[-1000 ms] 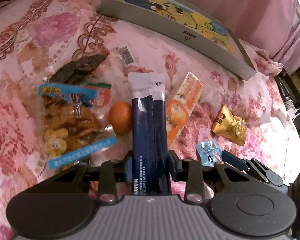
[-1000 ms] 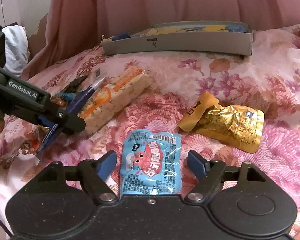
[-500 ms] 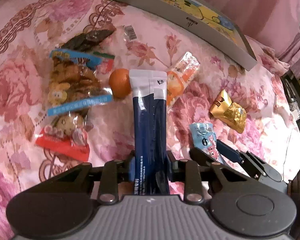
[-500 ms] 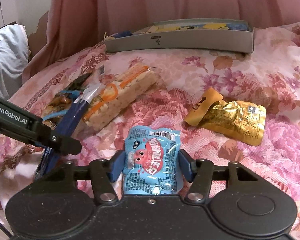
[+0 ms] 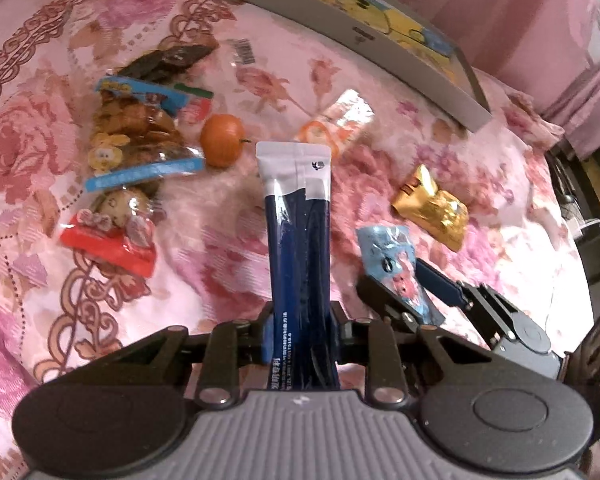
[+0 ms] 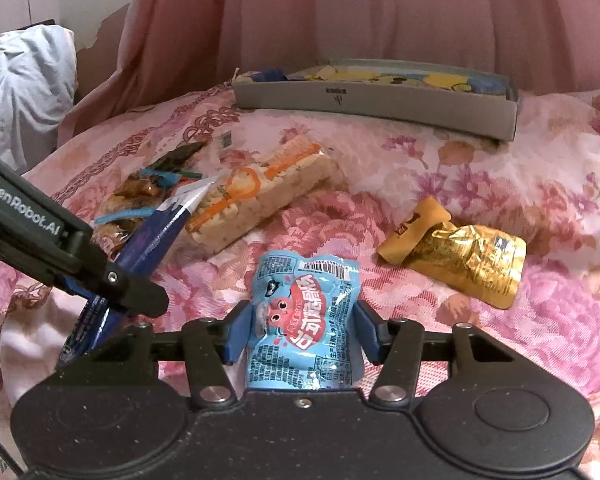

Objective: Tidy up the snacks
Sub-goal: 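Carry the tube pack and blue pouch with both tools over the grey tray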

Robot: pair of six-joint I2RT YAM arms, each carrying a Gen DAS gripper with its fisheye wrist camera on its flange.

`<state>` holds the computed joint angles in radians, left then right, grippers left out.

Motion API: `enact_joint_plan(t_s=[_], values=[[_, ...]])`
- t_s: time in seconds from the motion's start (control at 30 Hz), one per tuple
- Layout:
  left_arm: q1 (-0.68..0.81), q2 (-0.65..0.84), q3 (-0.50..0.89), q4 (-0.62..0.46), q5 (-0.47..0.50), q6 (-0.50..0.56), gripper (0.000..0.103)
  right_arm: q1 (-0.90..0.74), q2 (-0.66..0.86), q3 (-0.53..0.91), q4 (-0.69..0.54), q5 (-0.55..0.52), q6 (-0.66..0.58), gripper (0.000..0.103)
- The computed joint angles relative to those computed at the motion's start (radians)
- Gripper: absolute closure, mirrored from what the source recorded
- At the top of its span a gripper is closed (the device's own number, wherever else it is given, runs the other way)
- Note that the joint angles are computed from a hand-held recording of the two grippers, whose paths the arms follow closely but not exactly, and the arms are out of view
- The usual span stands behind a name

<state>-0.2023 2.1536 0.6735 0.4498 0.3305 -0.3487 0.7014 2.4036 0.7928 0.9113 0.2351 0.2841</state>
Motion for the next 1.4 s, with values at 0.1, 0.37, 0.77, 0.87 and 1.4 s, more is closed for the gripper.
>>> enact_joint_plan(t_s=[0.1, 0.37, 0.77, 0.87, 1.4], values=[[-0.008, -0.012, -0.010, 0.010, 0.004, 0.002, 0.075, 0.005, -0.004, -0.010, 0.012, 0.019, -0.020, 0.047], [-0.005, -0.035, -0.008, 0.040, -0.003, -0.015, 0.075, 0.008, -0.013, -0.038, 0.074, 0.069, -0.057, 0.047], [0.028, -0.078, 0.094, 0.019, -0.007, 0.009, 0.075, -0.012, -0.045, -0.085, 0.197, 0.088, -0.084, 0.046], [0.049, -0.065, 0.151, 0.004, 0.005, 0.009, 0.075, -0.036, -0.065, -0.078, 0.193, 0.088, -0.091, 0.046], [0.047, 0.107, 0.809, -0.384, -0.101, 0.139, 0.075, -0.217, 0.040, 0.377, 0.061, -0.043, -0.250, 0.046]])
